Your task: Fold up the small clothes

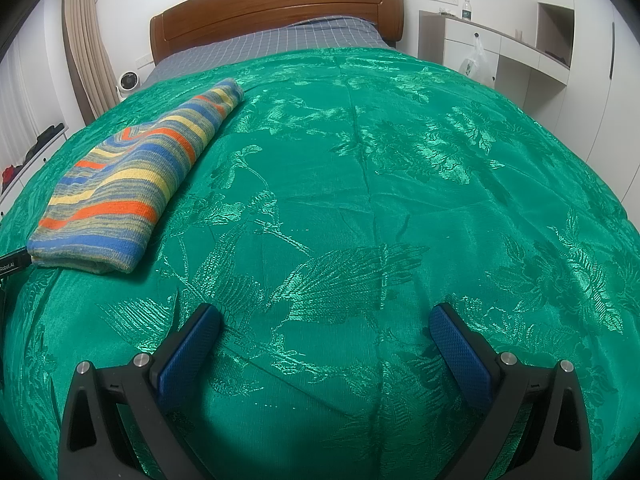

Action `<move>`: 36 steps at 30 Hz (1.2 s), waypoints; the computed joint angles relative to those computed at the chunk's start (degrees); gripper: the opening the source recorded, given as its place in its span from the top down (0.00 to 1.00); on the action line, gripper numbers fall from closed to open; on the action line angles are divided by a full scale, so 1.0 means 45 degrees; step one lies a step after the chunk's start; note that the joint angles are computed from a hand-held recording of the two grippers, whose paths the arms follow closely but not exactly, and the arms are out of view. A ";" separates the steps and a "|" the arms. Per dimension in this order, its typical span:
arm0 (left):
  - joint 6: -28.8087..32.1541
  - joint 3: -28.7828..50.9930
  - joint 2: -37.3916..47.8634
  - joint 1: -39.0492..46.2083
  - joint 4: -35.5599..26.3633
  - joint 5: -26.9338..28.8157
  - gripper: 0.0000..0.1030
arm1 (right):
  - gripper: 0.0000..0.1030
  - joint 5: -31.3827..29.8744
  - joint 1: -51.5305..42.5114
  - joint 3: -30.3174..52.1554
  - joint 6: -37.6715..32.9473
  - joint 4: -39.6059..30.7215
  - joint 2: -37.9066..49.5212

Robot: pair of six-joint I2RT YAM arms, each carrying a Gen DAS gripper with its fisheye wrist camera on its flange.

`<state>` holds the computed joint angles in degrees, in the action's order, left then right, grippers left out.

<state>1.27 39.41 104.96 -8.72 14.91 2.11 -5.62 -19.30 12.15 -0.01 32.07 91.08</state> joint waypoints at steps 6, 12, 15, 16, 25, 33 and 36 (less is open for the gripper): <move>0.0003 0.0005 0.0000 0.0004 -0.0006 0.0004 0.00 | 0.00 0.0013 0.0017 -0.0001 0.0010 -0.0008 -0.0006; 0.0003 0.0005 -0.0004 0.0005 -0.0010 0.0004 0.00 | 0.00 -0.0002 -0.0001 0.0002 -0.0002 -0.0004 0.0001; -0.0001 -0.0005 -0.0007 0.0001 -0.0002 0.0003 0.00 | 0.00 -0.0005 0.0003 -0.0001 0.0005 0.0007 0.0002; 0.0000 0.0003 -0.0008 0.0003 -0.0012 0.0004 0.00 | 0.00 0.0009 0.0018 -0.0005 0.0013 0.0007 -0.0002; 0.0001 0.0005 -0.0007 0.0005 -0.0011 0.0006 0.00 | 0.00 -0.0103 -0.0049 -0.0113 0.0035 0.0074 -0.0104; 0.0003 0.0006 -0.0004 0.0005 -0.0011 0.0006 0.00 | 0.00 -0.0147 -0.0068 -0.0159 0.0054 0.0168 -0.0095; 0.0003 0.0010 -0.0007 0.0006 -0.0018 0.0006 0.00 | 0.00 -0.0146 -0.0074 -0.0157 0.0046 0.0164 -0.0090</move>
<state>1.28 39.45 104.93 -8.70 14.83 2.14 -6.28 -19.63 11.45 0.20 32.81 90.67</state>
